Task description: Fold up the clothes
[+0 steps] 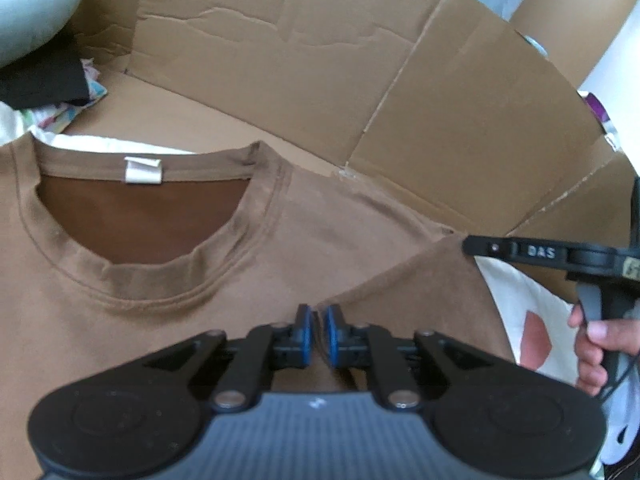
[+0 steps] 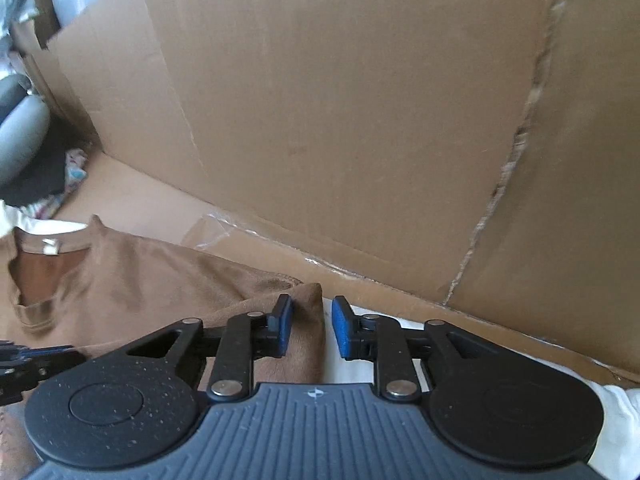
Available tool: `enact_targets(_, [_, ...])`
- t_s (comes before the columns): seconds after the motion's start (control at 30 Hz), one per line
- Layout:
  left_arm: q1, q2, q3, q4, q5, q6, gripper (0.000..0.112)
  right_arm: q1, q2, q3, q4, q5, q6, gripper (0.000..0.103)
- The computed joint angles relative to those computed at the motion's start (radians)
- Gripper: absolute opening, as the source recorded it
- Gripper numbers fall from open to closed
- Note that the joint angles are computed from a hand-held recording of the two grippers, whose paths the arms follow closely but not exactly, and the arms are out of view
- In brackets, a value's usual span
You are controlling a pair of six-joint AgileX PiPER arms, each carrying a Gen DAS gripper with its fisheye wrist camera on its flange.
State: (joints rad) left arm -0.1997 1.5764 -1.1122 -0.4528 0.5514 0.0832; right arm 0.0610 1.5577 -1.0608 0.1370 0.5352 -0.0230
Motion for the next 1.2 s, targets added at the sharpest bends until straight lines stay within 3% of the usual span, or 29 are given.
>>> enact_targets(0.23, [-0.035,-0.067,0.059,0.017,0.012,-0.005,0.019,-0.006,-0.13,0.097,0.102,0.083,-0.146,0.032])
enact_targets(0.43, [-0.1,-0.123,0.071,0.175,0.041,-0.154,0.019,-0.002,-0.285,0.212,0.093,0.155,-0.182,0.032])
enact_targets(0.73, [-0.209,-0.212,0.1,0.157,0.067,-0.174,0.019,-0.034,-0.459,0.324,0.065,0.248,-0.186,0.032])
enact_targets(0.9, [-0.318,-0.203,0.121,0.183,0.089,-0.166,0.012,-0.069,-0.542,0.379,0.052,0.315,-0.185,0.032])
enact_targets(1.03, [-0.367,-0.207,0.159,0.247,0.097,-0.263,0.012,-0.069,-0.611,0.417,0.031,0.348,-0.177,0.032])
enact_targets(1.2, [-0.373,-0.247,0.18,0.246,0.124,-0.283,0.012,0.013,-0.659,0.446,-0.048,0.362,-0.006,0.032])
